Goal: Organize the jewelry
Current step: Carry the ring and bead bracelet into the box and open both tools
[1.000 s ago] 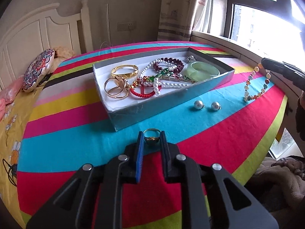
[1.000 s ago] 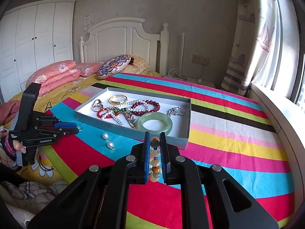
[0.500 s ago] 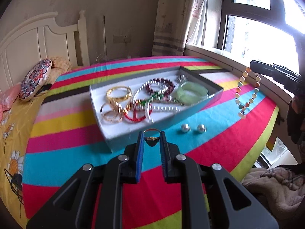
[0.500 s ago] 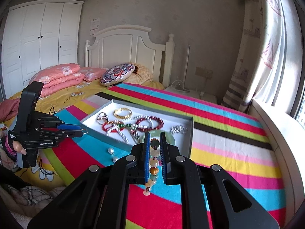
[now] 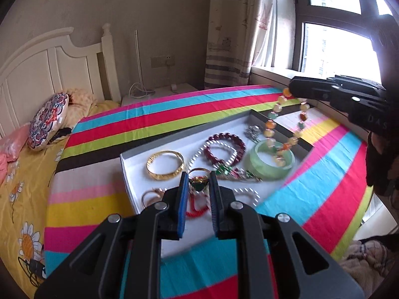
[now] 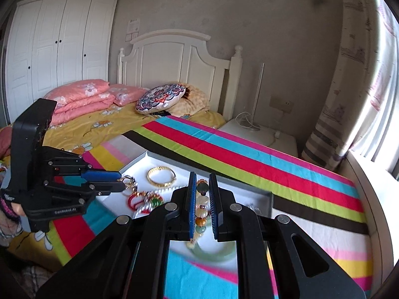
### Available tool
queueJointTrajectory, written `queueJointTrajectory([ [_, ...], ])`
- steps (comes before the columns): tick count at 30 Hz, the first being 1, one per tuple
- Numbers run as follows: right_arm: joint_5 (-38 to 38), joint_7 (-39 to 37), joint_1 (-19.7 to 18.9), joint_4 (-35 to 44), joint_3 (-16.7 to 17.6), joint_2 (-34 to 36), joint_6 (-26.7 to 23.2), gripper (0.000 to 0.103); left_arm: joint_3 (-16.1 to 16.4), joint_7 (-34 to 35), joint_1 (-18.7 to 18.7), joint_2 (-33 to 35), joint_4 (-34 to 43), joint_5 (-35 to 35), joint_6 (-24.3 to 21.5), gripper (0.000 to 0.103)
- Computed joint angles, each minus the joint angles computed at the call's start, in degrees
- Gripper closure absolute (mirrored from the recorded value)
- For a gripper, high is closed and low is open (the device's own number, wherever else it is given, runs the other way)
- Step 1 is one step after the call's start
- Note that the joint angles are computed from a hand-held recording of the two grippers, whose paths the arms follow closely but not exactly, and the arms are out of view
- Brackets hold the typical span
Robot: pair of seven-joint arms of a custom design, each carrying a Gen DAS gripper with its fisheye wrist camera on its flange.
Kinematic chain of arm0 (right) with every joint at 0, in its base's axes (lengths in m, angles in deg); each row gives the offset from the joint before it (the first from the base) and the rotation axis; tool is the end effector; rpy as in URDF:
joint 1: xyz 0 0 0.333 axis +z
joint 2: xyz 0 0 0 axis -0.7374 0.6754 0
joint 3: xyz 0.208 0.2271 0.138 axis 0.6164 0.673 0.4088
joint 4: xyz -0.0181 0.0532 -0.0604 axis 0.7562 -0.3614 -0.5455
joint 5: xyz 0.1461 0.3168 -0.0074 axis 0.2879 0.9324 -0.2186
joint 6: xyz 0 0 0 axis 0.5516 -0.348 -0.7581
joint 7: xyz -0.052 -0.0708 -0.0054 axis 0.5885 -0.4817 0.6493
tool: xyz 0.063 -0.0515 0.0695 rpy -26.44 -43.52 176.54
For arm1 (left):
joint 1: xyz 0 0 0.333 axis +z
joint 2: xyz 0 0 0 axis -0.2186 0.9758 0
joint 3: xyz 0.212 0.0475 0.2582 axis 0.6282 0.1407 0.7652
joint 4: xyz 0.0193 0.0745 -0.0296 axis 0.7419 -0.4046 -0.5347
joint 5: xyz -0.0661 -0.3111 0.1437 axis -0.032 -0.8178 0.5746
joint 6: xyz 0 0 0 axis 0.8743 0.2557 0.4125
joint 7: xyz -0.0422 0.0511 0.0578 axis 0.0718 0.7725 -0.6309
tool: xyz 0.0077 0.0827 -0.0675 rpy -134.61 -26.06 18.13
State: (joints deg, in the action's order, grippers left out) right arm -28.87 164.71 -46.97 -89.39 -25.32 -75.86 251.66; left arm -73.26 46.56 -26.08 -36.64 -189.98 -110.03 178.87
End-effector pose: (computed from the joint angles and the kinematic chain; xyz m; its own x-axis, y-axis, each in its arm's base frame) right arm 0.4694 0.1275 0.5854 0.2738 -0.9537 0.1245 -0.4164 -0.2342 -0.8785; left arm 0.5126 -0.2420 0.5520 -0.5966 -0.8023 -0.0215 -0.4542 0.3596 -0.8151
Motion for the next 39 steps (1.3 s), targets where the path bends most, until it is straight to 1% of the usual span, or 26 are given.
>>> queueJointTrajectory([
  [1, 0.57, -0.4, 1.25, 1.12, -0.93, 1.01, -0.49, 0.09, 0.59, -2.19, -0.23, 0.83, 0.89, 2.39, -0.37, 0.087],
  [2, 3.55, -2.7, 4.51, 2.97, -3.25, 2.69, -1.5, 0.09, 0.93, -3.93, -0.25, 1.56, 1.68, 4.38, -0.64, 0.087],
  [3, 3.98, -2.93, 7.1, 4.18, -5.49, 3.69, -2.16, 0.09, 1.6, -6.96, -0.52, 2.61, 2.76, 7.7, -1.02, 0.087],
  [5, 8.74, -6.54, 11.51, 6.99, -8.65, 6.07, -3.58, 0.09, 2.64, -12.64, -0.9, 4.35, 4.51, 13.94, -1.76, 0.087],
  [6, 10.42, -7.73, 12.45, 8.16, -9.12, 7.02, -4.2, 0.09, 2.87, -14.6, -0.86, 4.89, 4.98, 16.14, -1.94, 0.087],
  [8, 10.24, -7.21, 12.33, 10.14, -8.89, 8.65, -5.2, 0.09, 3.45, -18.66, -0.98, 6.04, 6.0, 20.5, -2.3, 0.087],
  [10, 5.45, -2.55, 11.58, 11.71, -8.94, 9.97, -5.81, 0.09, 4.95, -23.77, -1.89, 7.23, 7.01, 26.0, -2.53, 0.087],
  [12, 0.93, 2.22, 11.43, 13.24, -9.92, 11.27, -6.67, 0.09, 6.49, -28.81, -2.99, 8.23, 7.78, 31.19, -2.95, 0.087],
  [13, -1.44, 4.93, 11.47, 14.01, -10.74, 11.95, -7.37, 0.09, 6.61, -30.3, -2.95, 8.56, 8.05, 32.78, -3.16, 0.087],
  [14, -1.42, 5.32, 11.36, 14.4, -10.94, 12.39, -7.85, 0.09, 6.8, -31.86, -2.98, 8.84, 8.2, 34.45, -3.38, 0.087],
  [16, 3.53, 2.03, 10.41, 15.17, -10.04, 13.46, -9.46, 0.09, 7.98, -36.11, -3.65, 9.58, 8.82, 38.68, -4.13, 0.087],
  [17, 8.88, -2.08, 9.27, 15.83, -8.71, 14.2, -11.23, 0.087, 8.79, -38.65, -4.19, 9.86, 9.0, 40.94, -4.27, 0.081],
  [18, 10.22, -2.48, 9.24, 16.55, -8.95, 14.87, -12.76, 0.081, 8.98, -40.46, -4.16, 10.18, 9.37, 42.28, -4.92, 0.076],
  [19, 12.44, -2.86, 8.89, 16.58, -8.96, 15.15, -13.89, 0.07, 8.39, -41.04, -3.52, 10.22, 9.12, 42.81, -4.55, 0.067],
  [20, 16.18, -4.92, 8.19, 15.98, -8.22, 15.11, -13.47, 0.064, 8.55, -42.29, -3.52, 10.19, 8.86, 44.08, -4.19, 0.059],
  [22, 26.45, -12.31, 6.36, 14.51, -5.69, 14.66, -11.83, 0.061, 9.12, -44.9, -3.65, 10.06, 8.61, 46.63, -3.63, 0.05],
  [23, 29.62, -14.47, 6.2, 13.67, -5.31, 14.21, -11.05, 0.061, 9.48, -46.15, -3.77, 9.93, 8.4, 47.93, -3.26, 0.045],
  [25, 33.71, -17.53, 6.52, 12.68, -5.29, 13.47, -10.29, 0.061, 9.6, -47.84, -3.66, 9.83, 8.3, 49.79, -3.05, 0.041],
  [26, 37.66, -20.64, 6.45, 12.2, -4.79, 12.92, -9.88, 0.061, 9.42, -48.29, -3.44, 9.76, 8.2, 50.32, -2.97, 0.04],
  [27, 39.21, -21.71, 6.95, 11.95, -5.03, 12.58, -9.6, 0.061, 9.55, -49.04, -3.49, 9.66, 8.05, 51.16, -2.9, 0.039],
  [30, 45.05, -26.45, 8.22, 11.11, -5.68, 11.32, -9.04, 0.059, 10.03, -51.23, -3.7, 9.33, 7.59, 53.56, -2.5, 0.03],
  [33, 50.9, -31.19, 9.96, 9.87, -6.69, 9.86, -8.51, 0.058, 11.92, -55.74, -5.1, 8.47, 6.72, 57.88, -1.9, 0.023],
  [35, 54.46, -33.99, 11.5, 8.38, -7.59, 8.4, -7.72, 0.054, 12.35, -58.41, -5.37, 7.42, 5.63, 60.19, -1.51, 0.018],
  [36, 56.02, -35.28, 12.43, 7.67, -8.19, 7.75, -7.24, 0.052, 12.96, -60.65, -5.72, 6.45, 4.37, 61.94, -0.4, 0.016],
  [38, 59.6, -38.6, 14.8, 5.65, -9.57, 5.97, -5.82, 0.05, 13.5, -64.55, -5.65, 4.54, 1.59, 64.72, 2.68, 0.007],
  [39, 60.34, -39.53, 15.97, 4.49, -10.3, 4.97, -5.34, 0.049, 13.65, -66.5, -5.42, 3.29, -0.41, 65.76, 5.03, 0.006],
])
